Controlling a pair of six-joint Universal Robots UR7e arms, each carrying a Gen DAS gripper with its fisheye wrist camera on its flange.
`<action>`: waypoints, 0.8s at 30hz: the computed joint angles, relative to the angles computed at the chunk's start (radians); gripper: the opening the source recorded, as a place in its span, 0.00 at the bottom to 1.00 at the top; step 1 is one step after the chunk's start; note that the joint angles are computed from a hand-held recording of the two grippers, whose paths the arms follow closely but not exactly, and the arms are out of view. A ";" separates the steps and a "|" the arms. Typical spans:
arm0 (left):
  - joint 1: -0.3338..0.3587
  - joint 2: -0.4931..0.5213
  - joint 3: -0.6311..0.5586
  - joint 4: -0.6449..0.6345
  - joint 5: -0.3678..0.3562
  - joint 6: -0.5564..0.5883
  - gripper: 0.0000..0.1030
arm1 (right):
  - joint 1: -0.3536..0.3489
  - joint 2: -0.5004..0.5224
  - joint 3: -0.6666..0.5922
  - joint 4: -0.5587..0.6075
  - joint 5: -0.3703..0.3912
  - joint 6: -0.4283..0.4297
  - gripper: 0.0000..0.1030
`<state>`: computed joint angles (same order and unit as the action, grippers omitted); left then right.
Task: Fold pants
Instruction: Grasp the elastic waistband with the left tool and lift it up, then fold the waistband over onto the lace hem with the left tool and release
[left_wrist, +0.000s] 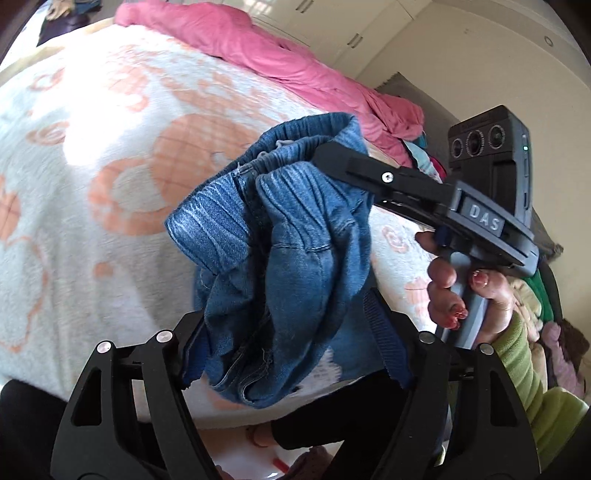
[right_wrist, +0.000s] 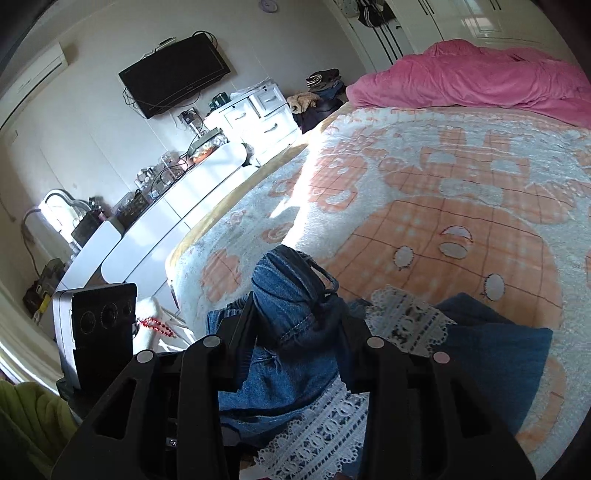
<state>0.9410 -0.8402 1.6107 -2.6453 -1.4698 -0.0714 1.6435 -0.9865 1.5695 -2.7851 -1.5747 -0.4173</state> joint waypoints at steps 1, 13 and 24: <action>-0.005 0.006 -0.006 0.005 -0.001 0.005 0.65 | -0.011 -0.017 0.017 -0.010 0.012 0.003 0.34; -0.033 0.095 -0.076 0.127 -0.043 0.090 0.65 | -0.080 -0.139 0.165 -0.136 -0.096 0.061 0.57; -0.041 0.074 -0.047 0.141 -0.051 0.100 0.67 | -0.093 -0.083 0.159 -0.107 -0.309 0.085 0.58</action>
